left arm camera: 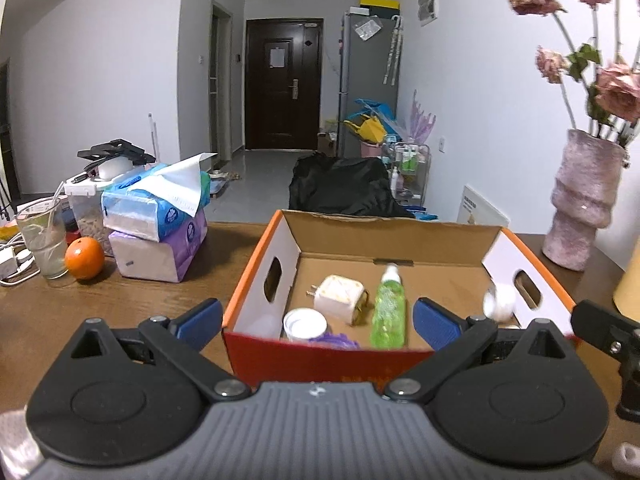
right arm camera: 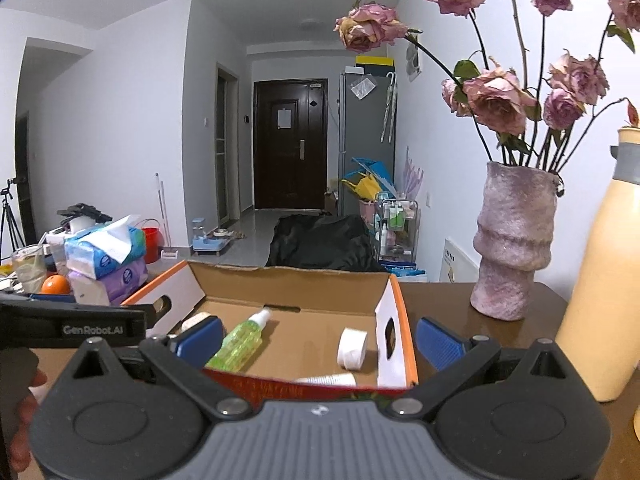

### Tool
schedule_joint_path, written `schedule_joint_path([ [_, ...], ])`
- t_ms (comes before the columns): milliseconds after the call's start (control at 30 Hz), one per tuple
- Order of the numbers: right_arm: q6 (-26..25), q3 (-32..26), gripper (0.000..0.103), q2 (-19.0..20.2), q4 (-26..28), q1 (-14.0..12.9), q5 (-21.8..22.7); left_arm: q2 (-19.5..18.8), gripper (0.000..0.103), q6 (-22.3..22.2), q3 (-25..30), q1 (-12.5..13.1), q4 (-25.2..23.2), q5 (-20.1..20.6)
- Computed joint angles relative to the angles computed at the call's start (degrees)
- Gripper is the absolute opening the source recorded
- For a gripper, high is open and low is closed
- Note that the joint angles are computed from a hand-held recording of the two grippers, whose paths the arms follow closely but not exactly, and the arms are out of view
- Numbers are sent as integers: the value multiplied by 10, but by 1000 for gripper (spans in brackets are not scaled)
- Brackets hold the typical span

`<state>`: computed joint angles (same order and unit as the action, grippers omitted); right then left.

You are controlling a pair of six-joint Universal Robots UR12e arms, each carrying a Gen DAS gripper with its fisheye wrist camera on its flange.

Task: Organize rigid objects
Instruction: 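Lower the purple cap and tape roll into the box and open both grippers, then withdraw both open grippers from the box back over the table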

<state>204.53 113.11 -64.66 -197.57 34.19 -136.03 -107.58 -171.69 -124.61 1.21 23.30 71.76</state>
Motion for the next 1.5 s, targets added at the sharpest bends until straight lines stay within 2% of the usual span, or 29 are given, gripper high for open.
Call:
schedule_joint_path([
  [167, 10, 14, 103, -9, 5, 15, -10, 22, 103, 15, -33, 11, 13, -18],
  [500, 43, 37, 103, -24, 18, 55, -36, 72, 103, 40, -92, 41, 5, -59],
  [1000, 123, 67, 103, -48, 116, 112, -63, 131, 103, 89, -167, 82, -23, -104],
  [1267, 181, 82, 103, -63, 190, 121, -36, 142, 103, 116, -191, 91, -42, -105],
  [1500, 208, 85, 101, -62, 226, 117, 6, 145, 103, 132, -204, 95, -50, -104],
])
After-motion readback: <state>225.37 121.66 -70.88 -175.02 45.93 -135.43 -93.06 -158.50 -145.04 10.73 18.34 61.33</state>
